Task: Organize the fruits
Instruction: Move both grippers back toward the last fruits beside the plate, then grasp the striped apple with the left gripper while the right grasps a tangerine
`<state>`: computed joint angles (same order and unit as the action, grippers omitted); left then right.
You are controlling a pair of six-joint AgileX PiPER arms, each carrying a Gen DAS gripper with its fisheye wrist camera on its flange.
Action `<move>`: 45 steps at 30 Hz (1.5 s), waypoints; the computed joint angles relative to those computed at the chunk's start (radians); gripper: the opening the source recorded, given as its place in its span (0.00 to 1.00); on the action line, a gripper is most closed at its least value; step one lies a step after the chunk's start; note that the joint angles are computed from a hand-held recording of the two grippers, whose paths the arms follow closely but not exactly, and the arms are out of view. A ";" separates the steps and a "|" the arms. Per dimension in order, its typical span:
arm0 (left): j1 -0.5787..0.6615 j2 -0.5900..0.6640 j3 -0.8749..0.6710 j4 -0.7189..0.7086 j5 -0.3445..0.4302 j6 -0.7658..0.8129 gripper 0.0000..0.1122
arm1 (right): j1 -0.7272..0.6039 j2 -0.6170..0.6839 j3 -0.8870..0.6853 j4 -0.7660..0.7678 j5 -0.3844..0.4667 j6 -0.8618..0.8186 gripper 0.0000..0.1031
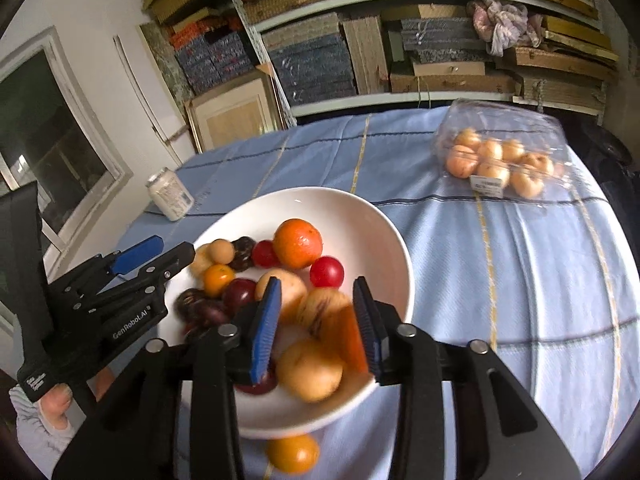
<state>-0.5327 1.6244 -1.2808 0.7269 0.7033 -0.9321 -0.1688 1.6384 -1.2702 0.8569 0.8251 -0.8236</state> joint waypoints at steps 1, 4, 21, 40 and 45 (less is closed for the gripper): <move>-0.012 -0.020 0.015 0.007 0.009 -0.012 0.41 | -0.022 -0.029 0.033 0.023 0.008 -0.028 0.39; -0.069 -0.083 0.064 0.045 0.051 -0.068 0.42 | -0.105 -0.137 0.163 0.100 0.031 -0.134 0.49; -0.468 -0.209 0.336 0.196 0.155 -0.481 0.61 | -0.612 -0.169 0.501 0.368 0.280 -0.447 0.68; -0.485 -0.031 0.310 0.151 -0.043 -0.460 0.61 | -0.623 -0.165 0.488 0.377 0.311 -0.441 0.81; -0.480 0.005 0.301 0.143 -0.068 -0.446 0.61 | -0.619 -0.167 0.485 0.374 0.313 -0.431 0.81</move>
<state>-1.0122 1.6295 -0.9795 0.8695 0.6350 -1.3785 -0.7881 1.4713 -0.7854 1.2310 1.1386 -1.2546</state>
